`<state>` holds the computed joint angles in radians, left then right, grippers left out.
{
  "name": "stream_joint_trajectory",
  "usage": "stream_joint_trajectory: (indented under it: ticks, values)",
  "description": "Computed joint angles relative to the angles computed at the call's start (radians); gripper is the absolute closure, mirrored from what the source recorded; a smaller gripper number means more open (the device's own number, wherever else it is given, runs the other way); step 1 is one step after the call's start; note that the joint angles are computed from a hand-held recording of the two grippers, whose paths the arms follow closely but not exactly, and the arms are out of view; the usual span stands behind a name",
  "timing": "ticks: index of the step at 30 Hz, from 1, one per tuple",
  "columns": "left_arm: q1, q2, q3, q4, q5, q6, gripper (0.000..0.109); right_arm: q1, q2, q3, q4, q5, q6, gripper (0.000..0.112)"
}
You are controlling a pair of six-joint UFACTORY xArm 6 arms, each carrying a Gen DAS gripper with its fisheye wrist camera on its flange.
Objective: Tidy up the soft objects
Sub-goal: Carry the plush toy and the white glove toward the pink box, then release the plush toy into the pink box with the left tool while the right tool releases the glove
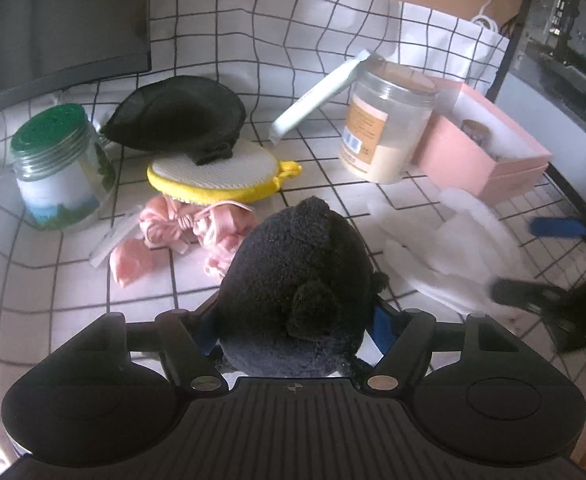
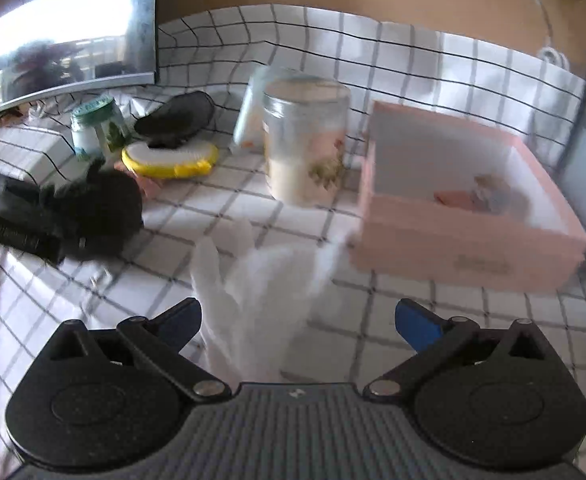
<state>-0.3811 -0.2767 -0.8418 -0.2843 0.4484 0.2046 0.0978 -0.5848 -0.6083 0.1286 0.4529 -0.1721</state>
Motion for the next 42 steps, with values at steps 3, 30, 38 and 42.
stream_joint_trajectory:
  ticks: [3,30,38,42]
  values:
    - [-0.012,-0.047,0.028,-0.013,0.006,0.003,0.032,0.025,0.091,-0.04,-0.035,-0.043,0.026,0.011]
    - [-0.22,-0.009,-0.111,-0.377,0.201,0.351,0.032,-0.213,-0.312,-0.027,-0.016,0.291,-0.11,0.097]
    - [-0.258,0.277,-0.482,-0.419,0.154,0.331,0.032,-0.424,-0.389,0.003,0.084,0.32,-0.205,0.097]
    - [-0.251,0.496,-0.754,-0.377,0.135,0.211,0.031,-0.468,-0.402,0.023,0.124,0.318,-0.243,0.097]
